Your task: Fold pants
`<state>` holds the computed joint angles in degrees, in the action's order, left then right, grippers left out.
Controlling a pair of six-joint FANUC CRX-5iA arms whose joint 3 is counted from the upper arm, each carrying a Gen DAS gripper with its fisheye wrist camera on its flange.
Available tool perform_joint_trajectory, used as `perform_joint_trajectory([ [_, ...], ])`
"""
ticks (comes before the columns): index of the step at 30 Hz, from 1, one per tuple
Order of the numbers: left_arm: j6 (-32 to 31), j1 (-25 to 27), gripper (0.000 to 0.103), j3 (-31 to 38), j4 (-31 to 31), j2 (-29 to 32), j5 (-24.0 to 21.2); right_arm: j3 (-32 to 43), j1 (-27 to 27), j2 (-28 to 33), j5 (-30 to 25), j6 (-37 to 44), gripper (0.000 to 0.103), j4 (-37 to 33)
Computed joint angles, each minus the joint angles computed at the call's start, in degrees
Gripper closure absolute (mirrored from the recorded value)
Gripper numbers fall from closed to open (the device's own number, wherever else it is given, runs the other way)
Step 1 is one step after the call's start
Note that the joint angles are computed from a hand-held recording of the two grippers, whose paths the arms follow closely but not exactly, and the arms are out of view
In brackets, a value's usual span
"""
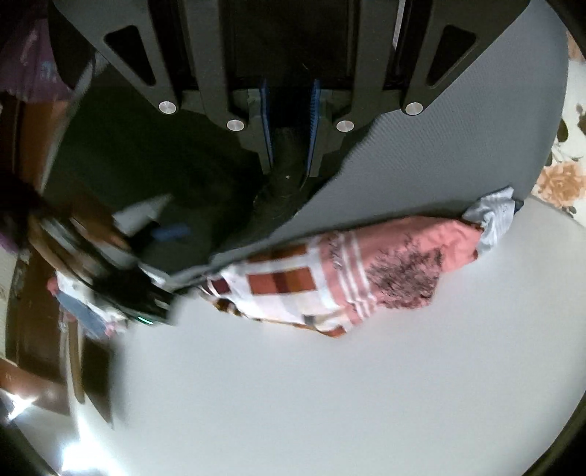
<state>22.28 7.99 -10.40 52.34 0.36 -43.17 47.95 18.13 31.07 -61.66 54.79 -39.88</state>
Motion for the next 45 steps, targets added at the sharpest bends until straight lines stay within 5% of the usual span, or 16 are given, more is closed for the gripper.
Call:
perform_joint_trajectory([
  [4, 3.19, -0.18, 0.086, -1.61, -0.66, -1.16, -1.22, 10.39, -1.29, 8.15, -5.02, -6.67, 0.003, 1.59],
  [6, 5.77, 0.15, 0.086, -1.09, -1.40, -0.74, -1.95, 12.31, -1.48, 10.30, -5.67, -8.22, 0.045, 2.89],
  [7, 6.40, 0.40, 0.086, -1.20, -1.36, -0.80, -2.46, 12.86, -1.43, 10.90, -6.00, -8.89, 0.087, 3.78],
  [8, 7.34, 0.69, 0.086, -0.74, -1.65, -0.47, -3.16, 12.82, -1.70, 11.15, -6.17, -8.96, 0.093, 3.15],
  [13, 10.93, 2.19, 0.085, 0.64, -3.60, -0.29, -4.48, 3.23, -0.27, 4.48, 1.05, -4.44, 0.095, 4.74],
  [19, 16.06, 6.55, 0.085, 0.47, -7.38, -2.44, -9.62, -19.96, 5.77, -13.48, 14.50, -1.93, 0.095, 9.21],
  [25, 19.36, 9.01, 0.085, -3.30, -14.20, -6.03, -12.85, -37.05, 10.83, -25.36, 15.89, -6.22, 0.095, 11.40],
  [42, 20.84, 8.11, 0.079, -4.56, -25.59, -8.85, -14.24, -45.17, 11.13, -26.92, 16.71, -5.17, 0.096, 6.49],
  [45, 24.65, 7.04, 0.055, -2.65, -31.19, -9.93, -14.11, -45.46, 10.72, -27.10, 16.66, -4.47, 0.096, 5.86],
])
